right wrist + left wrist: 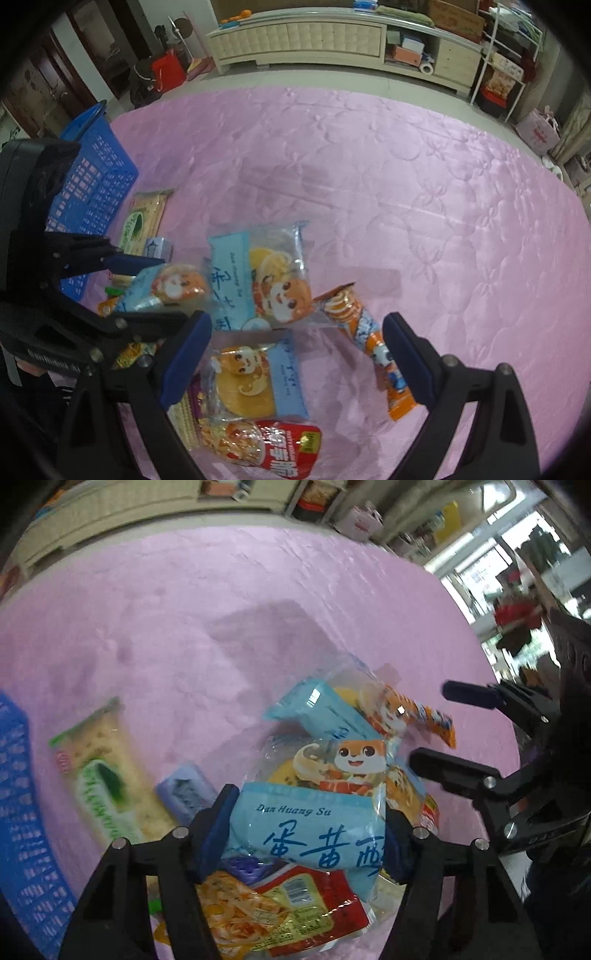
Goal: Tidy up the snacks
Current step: 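Close the left tool on the light-blue pastry bag and lift it, then carry the pastry bag with the left tool over the blue basket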
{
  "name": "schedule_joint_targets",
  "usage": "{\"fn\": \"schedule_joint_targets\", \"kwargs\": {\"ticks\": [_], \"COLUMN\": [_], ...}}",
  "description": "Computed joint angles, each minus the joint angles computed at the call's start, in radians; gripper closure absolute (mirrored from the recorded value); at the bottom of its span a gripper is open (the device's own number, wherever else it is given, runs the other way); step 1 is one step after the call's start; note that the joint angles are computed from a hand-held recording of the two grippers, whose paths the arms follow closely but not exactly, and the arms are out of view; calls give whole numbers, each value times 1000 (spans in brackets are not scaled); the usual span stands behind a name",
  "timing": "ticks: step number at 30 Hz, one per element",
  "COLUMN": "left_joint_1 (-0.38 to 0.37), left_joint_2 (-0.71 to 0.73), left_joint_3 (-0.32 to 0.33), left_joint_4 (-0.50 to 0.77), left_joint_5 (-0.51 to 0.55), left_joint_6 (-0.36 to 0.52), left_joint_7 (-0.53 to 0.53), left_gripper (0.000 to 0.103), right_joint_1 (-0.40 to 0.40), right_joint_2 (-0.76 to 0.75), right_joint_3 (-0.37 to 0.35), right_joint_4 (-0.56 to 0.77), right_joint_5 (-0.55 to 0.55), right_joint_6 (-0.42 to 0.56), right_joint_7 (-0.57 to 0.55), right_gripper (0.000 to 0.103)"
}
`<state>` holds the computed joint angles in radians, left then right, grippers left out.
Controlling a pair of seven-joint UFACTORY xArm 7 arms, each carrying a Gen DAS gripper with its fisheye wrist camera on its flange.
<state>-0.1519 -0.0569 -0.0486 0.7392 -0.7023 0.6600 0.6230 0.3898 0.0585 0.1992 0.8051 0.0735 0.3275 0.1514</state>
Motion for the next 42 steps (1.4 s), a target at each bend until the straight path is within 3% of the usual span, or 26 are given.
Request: {"fn": "schedule_joint_targets", "kwargs": {"ticks": [4, 8, 13, 18, 19, 20, 21, 23, 31, 37, 42], "left_joint_1": [10, 7, -1, -24, -26, -30, -40, -48, -71, -85, -71], "left_joint_2": [-57, -95, -131, -116, -110, -106, -102, -96, -211, -399, -616], "left_joint_3": [14, 27, 46, 48, 49, 48, 32, 40, 33, 46, 47], "left_joint_4": [-51, -92, -130, -165, -168, -170, -172, -172, -259, -339, -403], "left_joint_5": [5, 41, 89, 119, 128, 130, 139, 138, 224, 332, 421], "left_joint_6": [-65, -129, -206, -292, -305, -314, -331, -340, -400, -351, -261], "left_joint_7": [-11, -20, -25, -17, -18, -23, -54, -47, -138, -245, -327], "left_gripper": [37, 37, 37, 37, 37, 37, 37, 37, 37, 37, 37], "right_joint_1": [0, 20, 66, 86, 87, 86, 78, 88, 95, 85, 89], "right_joint_2": [2, 48, 137, 217, 231, 242, 251, 250, 61, -119, -277], "right_joint_3": [-1, 0, -19, -32, -33, -33, -26, -38, -27, 28, 89], "right_joint_4": [14, 69, 167, 242, 253, 261, 267, 260, 89, -4, -53], "right_joint_5": [-2, -77, -212, -262, -264, -261, -243, -256, -281, -256, -252], "right_joint_6": [-3, 9, 77, 141, 149, 158, 164, 149, 53, 73, 116], "right_joint_7": [-3, 30, 86, 101, 98, 93, 77, 99, 189, 265, 348], "right_gripper": [7, 7, 7, 7, 11, 24, 31, 32, 33, 33, 33]}}
